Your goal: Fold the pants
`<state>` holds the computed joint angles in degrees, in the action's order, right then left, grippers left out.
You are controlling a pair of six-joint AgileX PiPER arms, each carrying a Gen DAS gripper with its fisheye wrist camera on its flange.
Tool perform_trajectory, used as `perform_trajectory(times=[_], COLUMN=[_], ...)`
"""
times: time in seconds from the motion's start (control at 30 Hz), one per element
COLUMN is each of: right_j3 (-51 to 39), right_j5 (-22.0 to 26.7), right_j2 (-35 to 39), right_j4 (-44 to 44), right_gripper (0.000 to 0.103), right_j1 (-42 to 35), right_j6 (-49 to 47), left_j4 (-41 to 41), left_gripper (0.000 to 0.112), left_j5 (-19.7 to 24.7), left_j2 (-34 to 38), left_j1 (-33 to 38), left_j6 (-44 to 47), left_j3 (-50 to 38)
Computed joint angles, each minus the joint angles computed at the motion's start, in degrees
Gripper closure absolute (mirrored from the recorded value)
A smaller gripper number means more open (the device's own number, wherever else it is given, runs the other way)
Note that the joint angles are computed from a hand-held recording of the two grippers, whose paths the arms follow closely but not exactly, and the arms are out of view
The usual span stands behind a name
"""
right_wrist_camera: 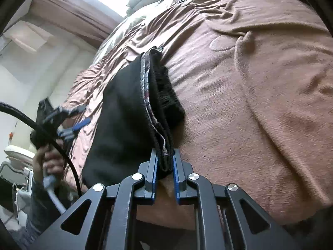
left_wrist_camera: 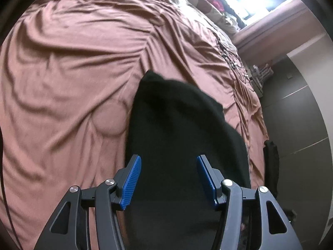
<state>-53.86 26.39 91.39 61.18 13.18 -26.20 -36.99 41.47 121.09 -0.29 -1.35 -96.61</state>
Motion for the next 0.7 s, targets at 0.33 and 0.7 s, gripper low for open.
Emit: perform_trajectory(times=[0.33,0.7], right_j3=[-6.44,-27.87], right_j5=[0.42,9.89], right_j2=[-3.24,10.49], right_j4=[-17.75,-20.54], right_gripper=[0.057,0.057], right_j1=[2.32,1.06], right_j6=[16.03,15.51], left_j4=[-9.88,-13.88], left_gripper=[0.054,0.054], left_j5=[-6.53,-8.22], left_j2=[-6.71,-8.98], left_j1=[-0.18,0.04], left_j6=[7.99,10.97], left_j3=[15.88,20.51])
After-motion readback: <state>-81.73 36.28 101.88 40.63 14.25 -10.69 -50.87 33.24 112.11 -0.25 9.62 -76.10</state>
